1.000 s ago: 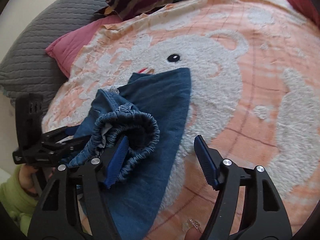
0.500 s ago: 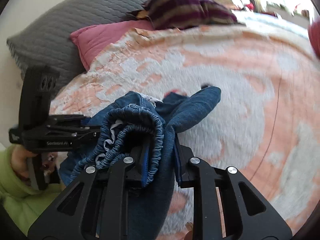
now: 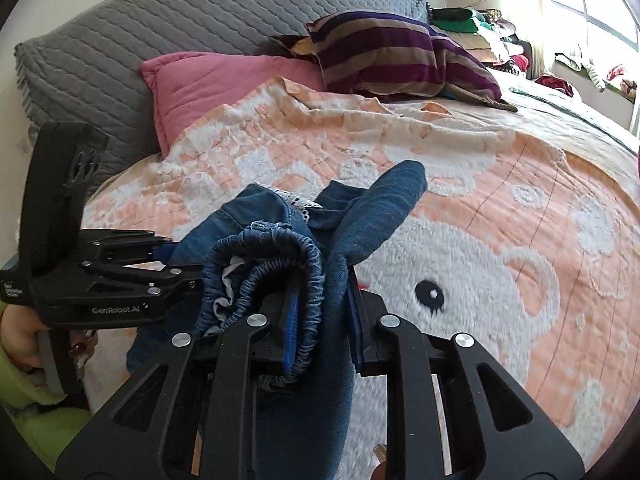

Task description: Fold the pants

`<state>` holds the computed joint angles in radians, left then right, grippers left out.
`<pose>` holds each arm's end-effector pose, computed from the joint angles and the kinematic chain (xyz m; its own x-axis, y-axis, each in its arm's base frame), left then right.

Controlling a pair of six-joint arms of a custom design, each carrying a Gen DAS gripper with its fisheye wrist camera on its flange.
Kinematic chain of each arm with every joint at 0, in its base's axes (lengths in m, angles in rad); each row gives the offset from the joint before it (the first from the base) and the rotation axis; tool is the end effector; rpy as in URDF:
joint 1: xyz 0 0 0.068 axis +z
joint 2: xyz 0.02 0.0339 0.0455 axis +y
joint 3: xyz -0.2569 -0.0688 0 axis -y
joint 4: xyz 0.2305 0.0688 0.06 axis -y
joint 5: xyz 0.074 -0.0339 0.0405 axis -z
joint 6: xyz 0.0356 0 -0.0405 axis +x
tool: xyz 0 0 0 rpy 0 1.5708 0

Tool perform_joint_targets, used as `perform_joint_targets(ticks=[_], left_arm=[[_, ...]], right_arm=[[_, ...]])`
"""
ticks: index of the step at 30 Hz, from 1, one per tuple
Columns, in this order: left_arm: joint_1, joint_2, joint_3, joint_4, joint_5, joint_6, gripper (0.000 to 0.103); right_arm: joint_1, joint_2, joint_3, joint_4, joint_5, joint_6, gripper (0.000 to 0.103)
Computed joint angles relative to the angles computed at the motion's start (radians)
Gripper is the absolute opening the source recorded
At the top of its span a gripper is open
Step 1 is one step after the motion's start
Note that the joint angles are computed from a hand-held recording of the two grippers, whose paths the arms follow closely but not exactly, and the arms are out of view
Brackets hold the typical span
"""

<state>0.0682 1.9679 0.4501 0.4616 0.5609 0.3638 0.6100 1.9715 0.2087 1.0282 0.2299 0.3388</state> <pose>0.2435 -0.0024 0.0328 -0.7392 0.2515 -0.6247 0.4992 0.8273 -0.2576 0.1815 0.1170 0.0395 -0.6575 -0.0647 -0.7507 -0.2128 0.9717 0.1026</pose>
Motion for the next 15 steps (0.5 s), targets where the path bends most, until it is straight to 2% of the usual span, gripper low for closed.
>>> perform_joint_targets(ticks=[4, 8, 10, 13, 15], left_arm=[[0.0, 0.066, 0.038, 0.016, -0.006, 0.001, 0.035], [0.008, 0.129, 0.054, 0.046, -0.02, 0.004, 0.036], [0.014, 0.15, 0.058, 0.061, -0.025, 0.008, 0.039], [0.017, 0.159, 0.047, 0.095, -0.049, 0.013, 0.049], [0.018, 0.159, 0.039, 0.112, -0.062, 0.016, 0.056]], right_arm=[[-0.003, 0.056, 0.051, -0.025, 0.015, -0.007, 0.014], [-0.025, 0.109, 0.054, 0.004, 0.004, 0.005, 0.014], [-0.04, 0.125, 0.053, 0.009, -0.005, 0.01, 0.014], [-0.065, 0.15, 0.06, 0.002, -0.016, 0.027, 0.016], [-0.081, 0.168, 0.068, -0.008, -0.024, 0.035, 0.023]])
